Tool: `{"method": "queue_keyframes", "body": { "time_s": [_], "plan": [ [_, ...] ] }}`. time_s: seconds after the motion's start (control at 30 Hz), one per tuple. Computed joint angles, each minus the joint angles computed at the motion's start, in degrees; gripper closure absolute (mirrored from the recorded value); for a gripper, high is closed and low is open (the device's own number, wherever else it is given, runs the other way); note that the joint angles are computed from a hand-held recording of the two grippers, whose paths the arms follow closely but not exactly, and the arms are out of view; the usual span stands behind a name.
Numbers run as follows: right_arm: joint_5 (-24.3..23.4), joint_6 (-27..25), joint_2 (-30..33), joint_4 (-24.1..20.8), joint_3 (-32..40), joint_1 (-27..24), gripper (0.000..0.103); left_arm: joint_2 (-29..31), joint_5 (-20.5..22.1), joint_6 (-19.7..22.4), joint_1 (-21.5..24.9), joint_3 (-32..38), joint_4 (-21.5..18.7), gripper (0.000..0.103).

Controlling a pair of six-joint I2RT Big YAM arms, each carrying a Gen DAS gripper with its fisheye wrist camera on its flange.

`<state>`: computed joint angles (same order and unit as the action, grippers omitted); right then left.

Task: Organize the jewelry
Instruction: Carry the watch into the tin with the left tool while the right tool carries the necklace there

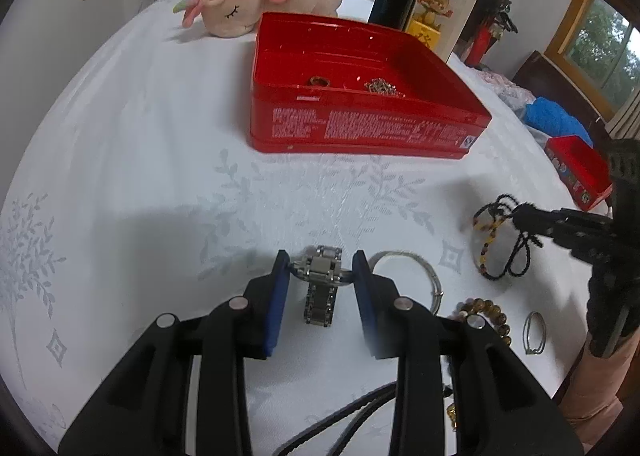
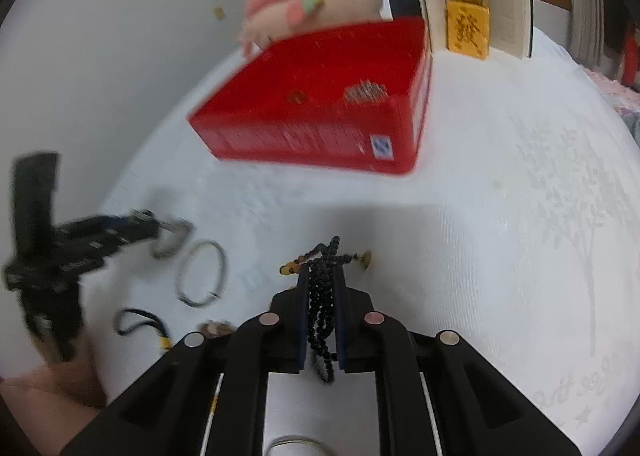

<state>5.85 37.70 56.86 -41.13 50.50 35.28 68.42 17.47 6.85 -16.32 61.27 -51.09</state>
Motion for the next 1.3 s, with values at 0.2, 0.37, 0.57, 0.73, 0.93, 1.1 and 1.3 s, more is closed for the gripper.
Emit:
{"method": "queue_keyframes", "body": {
  "time_s": [0.2, 0.37, 0.57, 0.73, 0.93, 1.1, 1.3],
  "plan": [
    [0.8, -0.9, -3.7, 0.6, 1.3, 0.1, 0.093, -0.1, 0.5, -0.3, -0.5, 1.9, -0.3, 0.072],
    [2.3, -3.1, -3.9, -0.4, 4.6, -0.2, 0.093, 0.1, 1.0, -0.5, -1.2, 4.7, -0.8, 0.072],
    [1.8, -5.9, -1.2, -0.6, 8.7, -1.6, 0.093, 1.2, 1.6, -1.2, -2.0, 8.2, -1.1, 0.072],
    [0.6, -7.8, 1.3, 0.0, 11.9, -3.2, 0.093, 3.3, 2.5, -2.1, -2.3, 13.0, -2.0, 0.072],
    [0.8, -10.0, 7.0, -0.2, 17.2, -6.6, 0.093, 7.3, 1.7, -4.7, -3.5, 19.0, -0.4, 0.072],
    [-1.3, -9.8, 12.9, 0.2, 20.2, -9.9, 0.093, 12.9, -0.9, -7.6, -4.3, 23.4, 1.5, 0.072],
    [-2.7, -10.0, 20.9, -1.2, 24.7, -13.3, 0.093, 20.9, -2.6, -9.2, -4.8, 29.6, 0.7, 0.072]
  ]
}}
